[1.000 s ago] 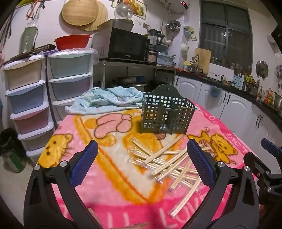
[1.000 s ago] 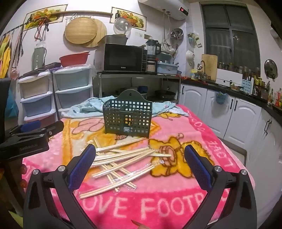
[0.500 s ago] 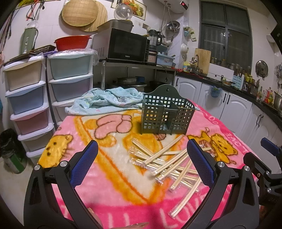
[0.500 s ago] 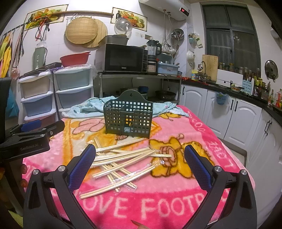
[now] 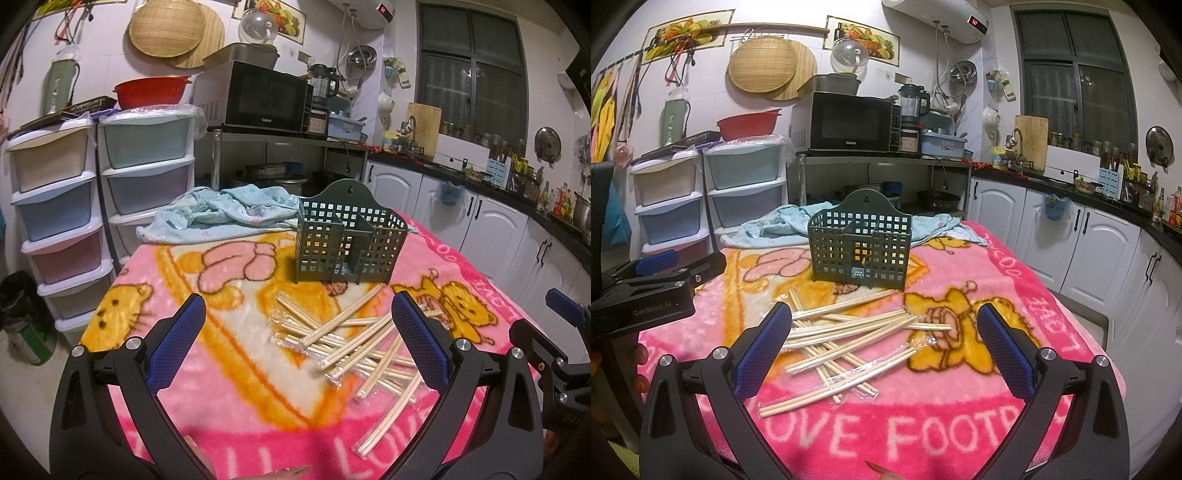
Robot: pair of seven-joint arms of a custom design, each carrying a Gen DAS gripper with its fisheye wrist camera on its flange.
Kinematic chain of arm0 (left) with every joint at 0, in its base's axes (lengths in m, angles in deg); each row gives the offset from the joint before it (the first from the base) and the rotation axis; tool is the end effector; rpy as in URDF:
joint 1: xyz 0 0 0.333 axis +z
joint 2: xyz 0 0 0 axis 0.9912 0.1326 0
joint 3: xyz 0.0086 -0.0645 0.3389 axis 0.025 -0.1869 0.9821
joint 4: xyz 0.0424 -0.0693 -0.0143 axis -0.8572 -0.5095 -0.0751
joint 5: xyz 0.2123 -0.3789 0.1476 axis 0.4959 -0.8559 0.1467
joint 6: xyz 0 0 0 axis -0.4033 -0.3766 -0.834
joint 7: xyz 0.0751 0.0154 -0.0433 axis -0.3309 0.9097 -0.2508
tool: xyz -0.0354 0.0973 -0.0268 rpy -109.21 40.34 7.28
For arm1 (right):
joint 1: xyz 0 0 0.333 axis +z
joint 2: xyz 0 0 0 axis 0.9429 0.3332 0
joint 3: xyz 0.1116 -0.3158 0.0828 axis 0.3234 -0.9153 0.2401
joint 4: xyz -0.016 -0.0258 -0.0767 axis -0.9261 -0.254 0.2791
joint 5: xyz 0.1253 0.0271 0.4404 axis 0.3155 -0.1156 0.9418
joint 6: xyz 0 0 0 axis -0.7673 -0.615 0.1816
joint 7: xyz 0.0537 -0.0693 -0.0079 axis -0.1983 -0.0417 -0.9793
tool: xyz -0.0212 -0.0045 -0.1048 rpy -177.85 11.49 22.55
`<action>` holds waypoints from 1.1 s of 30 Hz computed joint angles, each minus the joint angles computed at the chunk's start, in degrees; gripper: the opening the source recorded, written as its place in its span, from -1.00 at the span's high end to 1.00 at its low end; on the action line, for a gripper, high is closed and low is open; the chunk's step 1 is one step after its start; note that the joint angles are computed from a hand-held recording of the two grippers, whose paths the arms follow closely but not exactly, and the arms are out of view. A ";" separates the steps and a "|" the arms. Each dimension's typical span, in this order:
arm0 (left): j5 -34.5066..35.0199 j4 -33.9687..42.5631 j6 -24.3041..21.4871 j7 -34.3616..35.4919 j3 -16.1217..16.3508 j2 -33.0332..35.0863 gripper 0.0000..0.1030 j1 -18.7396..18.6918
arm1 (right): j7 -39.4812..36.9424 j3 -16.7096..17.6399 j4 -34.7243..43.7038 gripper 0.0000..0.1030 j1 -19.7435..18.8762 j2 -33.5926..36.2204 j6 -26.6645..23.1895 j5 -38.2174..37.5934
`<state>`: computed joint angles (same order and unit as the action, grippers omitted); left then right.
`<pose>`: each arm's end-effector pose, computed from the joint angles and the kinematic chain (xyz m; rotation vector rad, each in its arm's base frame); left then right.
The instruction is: Organize utensils
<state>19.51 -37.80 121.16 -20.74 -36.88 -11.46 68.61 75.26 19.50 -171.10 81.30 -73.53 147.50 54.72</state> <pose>0.5959 -0.2864 0.5623 -1.8221 1.0518 -0.7932 0.6692 0.1168 0.5667 -1.8153 0.8769 -0.6418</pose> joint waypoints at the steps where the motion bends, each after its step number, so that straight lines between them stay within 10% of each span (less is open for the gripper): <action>1: 0.04 -0.05 0.17 -0.01 0.02 -0.05 -0.80 0.00 | 0.04 0.00 0.01 -0.89 0.01 0.00 -0.02 -0.03; 33: -3.40 -0.41 5.02 2.14 0.69 -1.15 -0.80 1.34 | 0.23 -0.08 0.55 -0.89 0.02 0.21 -3.11 -2.02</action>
<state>16.11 -38.21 126.18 -18.60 -36.19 -12.61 69.95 75.50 19.41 -170.55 81.32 -73.32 144.39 52.70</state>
